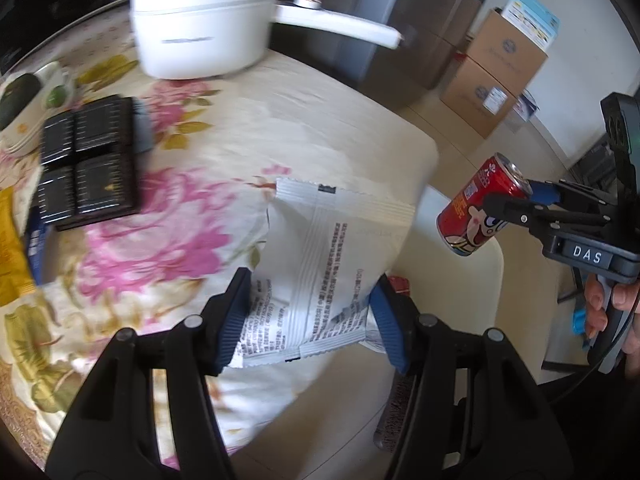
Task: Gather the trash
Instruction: 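Carry the wrapper and can over the white bin and open both tools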
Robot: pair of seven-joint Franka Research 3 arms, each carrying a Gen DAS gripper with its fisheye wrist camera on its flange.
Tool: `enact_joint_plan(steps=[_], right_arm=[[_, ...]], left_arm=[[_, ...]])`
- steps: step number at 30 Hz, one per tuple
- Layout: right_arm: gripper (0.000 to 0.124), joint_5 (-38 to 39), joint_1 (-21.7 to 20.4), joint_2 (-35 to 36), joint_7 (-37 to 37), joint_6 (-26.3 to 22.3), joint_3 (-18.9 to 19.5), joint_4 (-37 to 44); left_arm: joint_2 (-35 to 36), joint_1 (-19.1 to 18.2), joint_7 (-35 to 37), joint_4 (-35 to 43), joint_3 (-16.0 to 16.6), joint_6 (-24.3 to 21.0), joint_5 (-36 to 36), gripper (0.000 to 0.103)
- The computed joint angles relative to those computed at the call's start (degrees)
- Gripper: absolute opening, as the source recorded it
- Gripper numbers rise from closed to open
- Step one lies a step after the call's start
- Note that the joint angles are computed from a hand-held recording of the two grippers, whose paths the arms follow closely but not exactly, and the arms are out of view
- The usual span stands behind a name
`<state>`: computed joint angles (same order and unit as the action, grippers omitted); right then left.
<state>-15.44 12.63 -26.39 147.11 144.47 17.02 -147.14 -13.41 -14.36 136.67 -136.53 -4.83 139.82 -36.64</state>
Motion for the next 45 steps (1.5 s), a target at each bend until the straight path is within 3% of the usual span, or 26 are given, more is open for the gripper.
enact_joint_plan(steps=[14,21,25,29,33,45], right_arm=[[0.055,7.6,-0.4,-16.7,-3.1,-4.8,-2.1,-15.3],[0.055,10.4,-1.3,-22.7,-5.1,-7.1,-2.9,-19.9],[0.055,11.5,-2.0,-24.5,-6.2,-8.1,-3.0,-20.9],[0.055,11.9,-2.8,-23.5,-6.6,-7.5,-2.7,-20.6],[0.055,12.3,-2.7,-22.1,-6.9,-6.7,-2.3,-20.0],[0.055,12.7,-1.9,-10.6,-8.1,-3.0,-2.6,-15.4]], left_arm=[[1.3,-7.4,1.4,-3.0,-4.5,2.5,-2.3,0.060],[4.0,-9.3,1.8,-2.7,-6.2,4.3,-2.7,0.061],[4.4,-9.7,3.4,-2.9,-7.1,7.1,-3.0,0.080],[3.2,-9.9,3.1,-3.6,-7.2,9.4,0.0,0.085],[1.9,-9.4,3.7,-3.9,-5.2,10.4,0.7,0.090],[-0.8,-3.7,-1.6,-4.0,-0.3,9.4,4.9,0.095]])
